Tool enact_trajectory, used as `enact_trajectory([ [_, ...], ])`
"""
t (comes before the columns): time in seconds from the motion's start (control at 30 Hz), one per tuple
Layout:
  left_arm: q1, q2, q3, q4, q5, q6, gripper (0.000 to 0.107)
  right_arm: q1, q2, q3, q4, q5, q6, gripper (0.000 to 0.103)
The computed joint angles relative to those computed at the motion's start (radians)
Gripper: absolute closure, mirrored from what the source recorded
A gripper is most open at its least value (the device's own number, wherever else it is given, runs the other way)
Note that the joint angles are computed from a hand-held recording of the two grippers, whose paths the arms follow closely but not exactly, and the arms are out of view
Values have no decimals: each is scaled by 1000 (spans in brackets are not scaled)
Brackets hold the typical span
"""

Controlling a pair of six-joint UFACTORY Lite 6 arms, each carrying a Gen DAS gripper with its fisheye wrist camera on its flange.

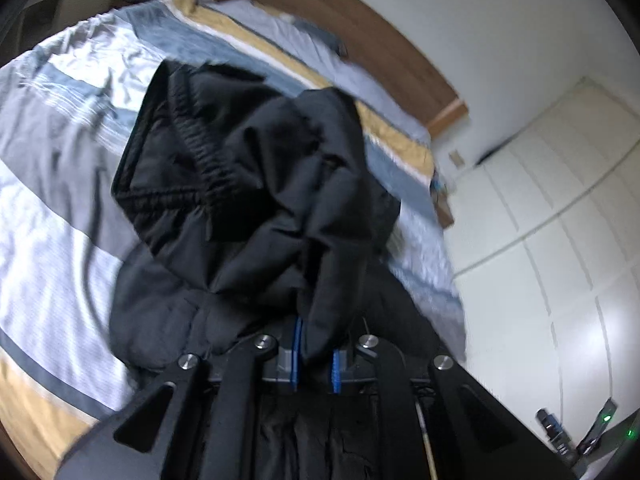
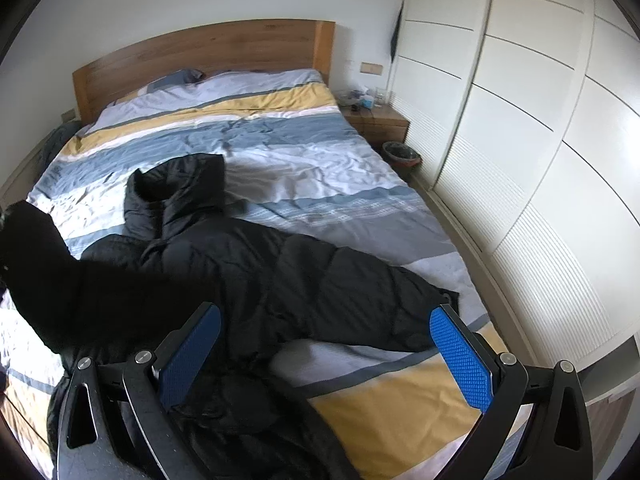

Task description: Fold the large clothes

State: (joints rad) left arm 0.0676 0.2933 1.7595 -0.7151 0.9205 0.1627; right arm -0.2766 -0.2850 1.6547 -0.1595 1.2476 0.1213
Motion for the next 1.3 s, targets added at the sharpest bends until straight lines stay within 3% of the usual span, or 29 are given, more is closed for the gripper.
enact_trajectory([
  [0.23, -325, -26, -172, 255, -151, -260, 97, -272, -27, -137, 187, -80, -248, 1],
  [0.47, -488, 9, -216, 412, -214, -500, 96, -375, -12, -227, 283, -138, -373, 1],
  [0.63, -505, 69, -169, 456, -165, -550, 92, -386, 11, -236, 334, -153, -406, 1],
  [0.93, -615, 75, -90, 515, -39, -667, 75, -375, 58, -196, 405, -130, -432, 1],
  [1.0, -563, 58, -115, 490, -46, -592, 67, -357, 61, -188, 416, -121, -433, 1],
  [1.1, -522, 18, -75, 476, 37, -554, 67, -328, 54, -193, 430, -113, -434, 1],
  [1.3, -418, -104, -147, 471, 68, -471, 67, -195, 3, -267, 437, -132, -394, 1],
])
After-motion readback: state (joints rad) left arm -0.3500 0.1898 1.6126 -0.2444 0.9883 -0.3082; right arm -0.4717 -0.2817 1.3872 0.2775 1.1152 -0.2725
